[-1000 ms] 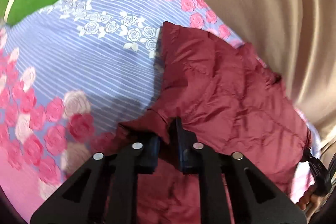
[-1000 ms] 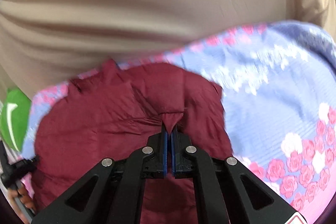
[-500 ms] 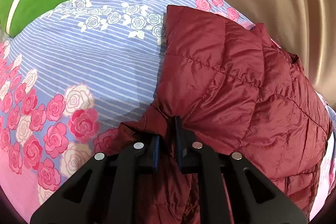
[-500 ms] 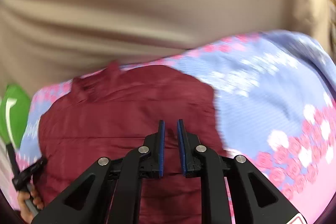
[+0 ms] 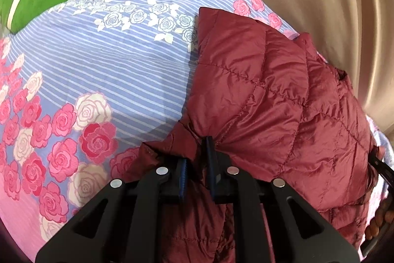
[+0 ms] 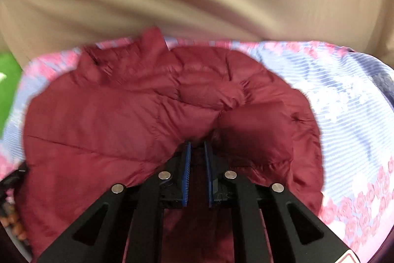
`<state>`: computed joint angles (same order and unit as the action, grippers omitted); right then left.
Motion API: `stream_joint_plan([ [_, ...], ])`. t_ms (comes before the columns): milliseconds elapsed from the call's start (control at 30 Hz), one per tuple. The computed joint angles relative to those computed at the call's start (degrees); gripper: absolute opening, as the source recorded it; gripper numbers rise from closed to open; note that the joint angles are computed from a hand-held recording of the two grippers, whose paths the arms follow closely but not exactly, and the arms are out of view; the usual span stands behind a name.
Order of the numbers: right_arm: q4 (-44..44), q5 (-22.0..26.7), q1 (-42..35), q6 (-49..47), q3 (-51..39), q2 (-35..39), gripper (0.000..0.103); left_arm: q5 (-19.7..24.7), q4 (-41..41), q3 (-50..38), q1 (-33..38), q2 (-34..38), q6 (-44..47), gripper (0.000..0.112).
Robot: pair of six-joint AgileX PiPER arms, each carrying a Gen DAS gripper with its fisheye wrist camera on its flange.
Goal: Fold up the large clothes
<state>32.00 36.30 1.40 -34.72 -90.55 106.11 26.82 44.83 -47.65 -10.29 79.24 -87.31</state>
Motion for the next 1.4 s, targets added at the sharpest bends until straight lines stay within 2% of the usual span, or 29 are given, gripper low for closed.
stream_joint_plan([
  [67, 7.99, -1.81, -3.35, -8.75, 6.83, -4.83, 0.01, -1.55, -0.23, 0.99, 0.71, -0.71, -0.26, 0.014],
  [133, 11.72, -0.78, -7.83, -11.95, 9.88, -6.04, 0.011, -1.54, -0.25, 1.01, 0.67, -0.78, -0.32, 0.014],
  [233, 8.53, 4.22, -11.87, -7.6, 6.08, -0.29, 0.01, -0.61, 0.06, 0.52, 0.2, -0.43, -0.43, 0.014],
  [267, 7.76, 6.78, -12.8, -6.74, 3.68, 2.76, 0.007, -0.18, -0.04, 0.17, 0.01, -0.24, -0.22, 0.014],
  [300, 9.27, 9.28, -13.77, -7.52, 1.78, 4.93, 0.006, 0.26, -0.07, -0.11, -0.18, -0.09, -0.09, 0.014],
  [367, 8.94, 11.01, -14.2, -5.47, 0.47, 4.88, 0.006, 1.49, 0.03, -0.94, -0.69, 0.41, -0.26, 0.014],
  [500, 13.17, 6.16, -14.28, -8.77, 4.03, -0.88, 0.02, 3.19, 0.03, -2.21, -1.33, 1.33, 0.26, 0.014],
  [567, 14.95, 6.54, -14.33, -8.29, 1.29, -0.31, 0.021, 3.96, 0.18, -2.82, -1.75, 1.82, 0.33, 0.013],
  [633, 10.67, 8.24, -12.71, -2.36, -4.89, 3.21, 0.02, 4.38, 0.24, -3.26, -1.96, 2.2, 0.52, 0.013],
  [667, 8.36, 10.35, -12.05, 0.65, -8.85, 5.82, 0.018, 4.43, 0.24, -3.41, -1.96, 2.35, 0.62, 0.013],
  [733, 5.78, 14.28, -11.35, 4.89, -15.64, 11.11, 0.004, 4.27, 0.2, -3.48, -1.82, 2.49, 0.77, 0.013],
  [767, 5.48, 14.19, -11.17, 5.39, -16.47, 11.84, 0.002, 4.22, 0.19, -3.39, -1.77, 2.4, 0.79, 0.013],
  [900, 12.26, 8.45, -12.31, 0.25, -11.08, 7.83, 0.001, 4.28, 0.13, -3.59, -1.71, 2.64, 1.21, 0.013],
  [933, 11.12, 7.87, -11.63, 0.97, -11.68, 8.5, 0.001, 4.74, 0.18, -3.99, -1.99, 2.94, 1.31, 0.013],
  [1000, 2.17, 8.39, -8.89, 5.63, -15.05, 12.11, 0.0, 6.16, 0.37, -5.03, -2.68, 3.76, 1.75, 0.015],
  [1033, -1.07, 6.37, -6.99, 6.59, -14.93, 12.72, 0.0, 6.61, 0.46, -5.34, -2.92, 4.02, 1.97, 0.015],
  [1067, -3.37, 3.04, -5.75, 6.47, -12.52, 11.47, 0.0, 7.19, 0.49, -5.8, -3.18, 4.4, 2.18, 0.015],
  [1133, -10.0, -0.55, -3.74, 10.15, -9.11, 8.16, 0.001, 7.58, 0.48, -6.24, -3.24, 4.79, 2.42, 0.015],
  [1167, -10.2, -2.02, -3.54, 10.4, -6.76, 5.9, 0.003, 7.41, 0.44, -6.3, -3.16, 4.87, 2.39, 0.015],
  [1233, -3.72, -4.55, -4.38, 5.5, -0.73, 0.4, 0.006, 6.89, 0.32, -6.29, -2.85, 4.96, 2.46, 0.015],
  [1300, 6.61, -4.22, -6.38, -5.22, 5.86, -5.36, 0.008, 6.89, 0.48, -6.02, -2.88, 4.79, 2.34, 0.015],
  [1367, 8.94, -4.43, -6.53, -10.38, 10.16, -8.32, 0.009, 7.14, 0.62, -6.01, -2.94, 4.87, 2.42, 0.015],
  [1400, 6.67, -4.95, -5.61, -10.93, 11.5, -8.43, 0.009, 7.39, 0.6, -6.3, -2.98, 5.1, 2.58, 0.015],
])
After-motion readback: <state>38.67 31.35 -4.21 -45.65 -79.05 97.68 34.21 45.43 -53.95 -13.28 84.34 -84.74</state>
